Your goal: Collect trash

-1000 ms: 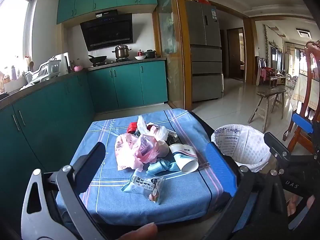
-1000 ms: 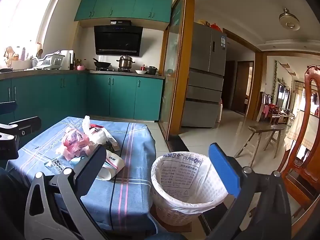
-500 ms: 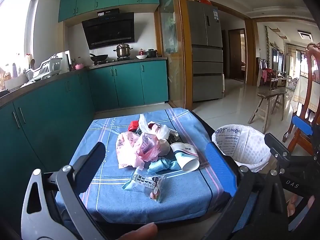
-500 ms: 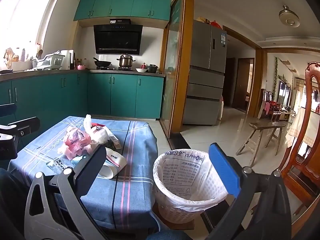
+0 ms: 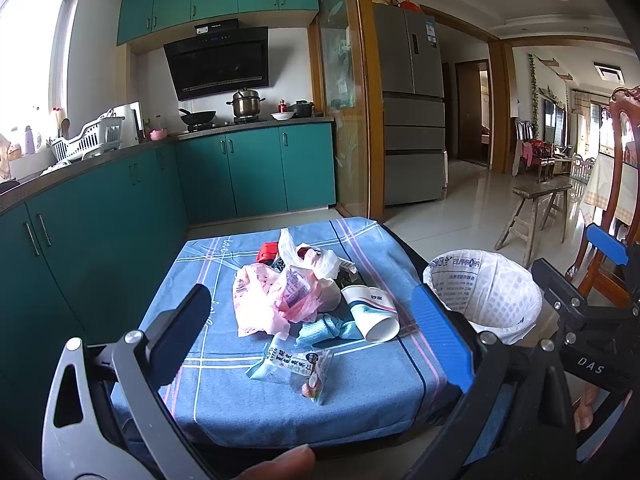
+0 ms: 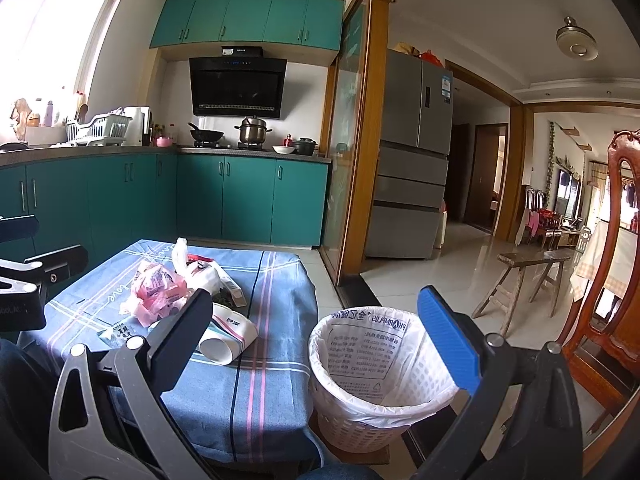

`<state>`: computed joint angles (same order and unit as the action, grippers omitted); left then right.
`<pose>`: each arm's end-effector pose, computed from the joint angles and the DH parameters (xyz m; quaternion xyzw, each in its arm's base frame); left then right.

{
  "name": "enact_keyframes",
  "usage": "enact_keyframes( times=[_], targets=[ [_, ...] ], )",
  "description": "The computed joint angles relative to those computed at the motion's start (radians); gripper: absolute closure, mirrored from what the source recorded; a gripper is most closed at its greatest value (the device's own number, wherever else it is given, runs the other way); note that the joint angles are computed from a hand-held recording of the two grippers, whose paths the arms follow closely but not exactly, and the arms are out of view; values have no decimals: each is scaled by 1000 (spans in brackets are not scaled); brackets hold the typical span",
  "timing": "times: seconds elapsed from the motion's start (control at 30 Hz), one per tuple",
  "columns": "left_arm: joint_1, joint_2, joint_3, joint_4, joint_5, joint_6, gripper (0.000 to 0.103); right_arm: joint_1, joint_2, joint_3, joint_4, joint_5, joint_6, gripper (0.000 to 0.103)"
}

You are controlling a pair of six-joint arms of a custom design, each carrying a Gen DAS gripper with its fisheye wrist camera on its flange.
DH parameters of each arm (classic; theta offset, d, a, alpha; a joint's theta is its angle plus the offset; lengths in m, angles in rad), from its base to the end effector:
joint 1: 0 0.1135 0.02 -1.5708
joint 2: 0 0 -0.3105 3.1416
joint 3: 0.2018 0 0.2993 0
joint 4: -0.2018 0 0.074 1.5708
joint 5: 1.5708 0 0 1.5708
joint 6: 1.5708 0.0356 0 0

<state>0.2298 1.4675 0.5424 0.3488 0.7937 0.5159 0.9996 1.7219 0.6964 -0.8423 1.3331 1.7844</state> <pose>0.2933 0.0426 0.1703 0.2981 0.7760 -0.1561 0.5335 0.1621 0.1882 0.1221 0.2127 0.7532 -0.2232 0.5810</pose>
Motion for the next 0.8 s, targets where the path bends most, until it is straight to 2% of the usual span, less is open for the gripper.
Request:
enact_keyframes(
  times=[0.23, 0.33, 0.37, 0.47, 0.63, 0.8],
  targets=[
    [4, 4, 4, -4, 0, 2, 3, 18, 16, 16, -82, 20, 93, 3],
    [3, 6, 5, -5, 1, 7, 3, 22, 83, 57, -215, -21, 262, 3],
    [4, 8, 2, 0, 2, 9, 3, 20, 83, 60, -219, -28, 265, 3],
    [3, 8, -5, 11, 0, 11, 3, 20, 44, 26, -117, -26, 176, 3],
    [2, 17, -3, 14, -2, 8, 3, 21, 31, 23, -110, -21, 161, 3],
    [-3, 25, -1, 10, -9, 14, 3, 9, 20, 19, -32, -24, 58, 3]
  ],
)
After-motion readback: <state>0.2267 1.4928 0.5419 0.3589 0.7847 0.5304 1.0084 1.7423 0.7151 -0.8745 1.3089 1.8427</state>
